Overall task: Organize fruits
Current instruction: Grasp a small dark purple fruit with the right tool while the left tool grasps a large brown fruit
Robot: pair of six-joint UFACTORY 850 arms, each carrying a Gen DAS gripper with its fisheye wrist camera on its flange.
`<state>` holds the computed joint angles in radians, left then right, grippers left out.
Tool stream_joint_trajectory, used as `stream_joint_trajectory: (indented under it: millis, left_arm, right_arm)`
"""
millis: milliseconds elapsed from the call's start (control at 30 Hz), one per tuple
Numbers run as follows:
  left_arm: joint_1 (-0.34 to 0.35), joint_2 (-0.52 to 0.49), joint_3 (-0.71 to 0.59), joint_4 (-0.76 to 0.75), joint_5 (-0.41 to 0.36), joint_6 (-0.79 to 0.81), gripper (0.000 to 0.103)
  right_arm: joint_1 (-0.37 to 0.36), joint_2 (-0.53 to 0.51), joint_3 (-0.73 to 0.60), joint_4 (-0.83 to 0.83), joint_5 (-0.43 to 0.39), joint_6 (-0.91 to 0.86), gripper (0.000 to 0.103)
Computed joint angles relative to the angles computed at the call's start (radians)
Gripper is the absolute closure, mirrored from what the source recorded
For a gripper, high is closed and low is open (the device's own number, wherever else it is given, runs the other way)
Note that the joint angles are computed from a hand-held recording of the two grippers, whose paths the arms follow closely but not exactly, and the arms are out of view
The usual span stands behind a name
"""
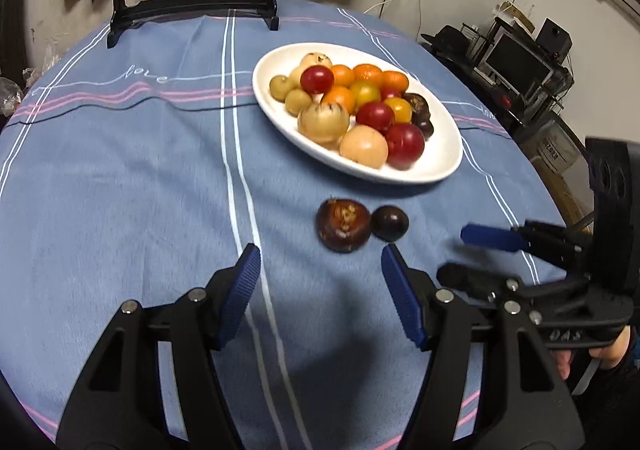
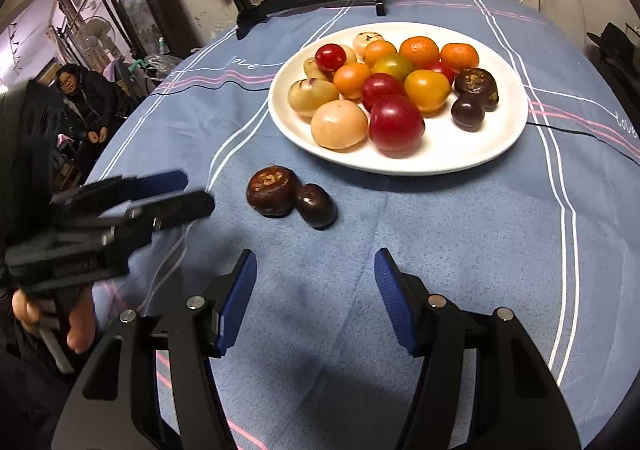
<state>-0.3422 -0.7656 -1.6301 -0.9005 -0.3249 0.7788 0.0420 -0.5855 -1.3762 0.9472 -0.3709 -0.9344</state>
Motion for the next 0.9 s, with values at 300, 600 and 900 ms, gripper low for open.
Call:
stream_joint_trajectory:
  millis: [300,600,900]
  left_arm:
    - [0.01,0.029,0.042,-0.106,0.001,0.104,0.038]
    - [0.019,0.037,0.058,-0.109,0.002,0.095,0.038]
    - [0.023,0.025,0.042,-0.1,-0.021,0.079,0.038]
  right_arm:
    - [0.017,-0.046,-0.061,-0.164,0.016,0.14,0.041]
    - [0.041,-0.094,-0.127,-0.232,0.028,0.158,0.041]
    - [0.052,-0.132,-0.163,-0.296,0.025,0.169,0.071]
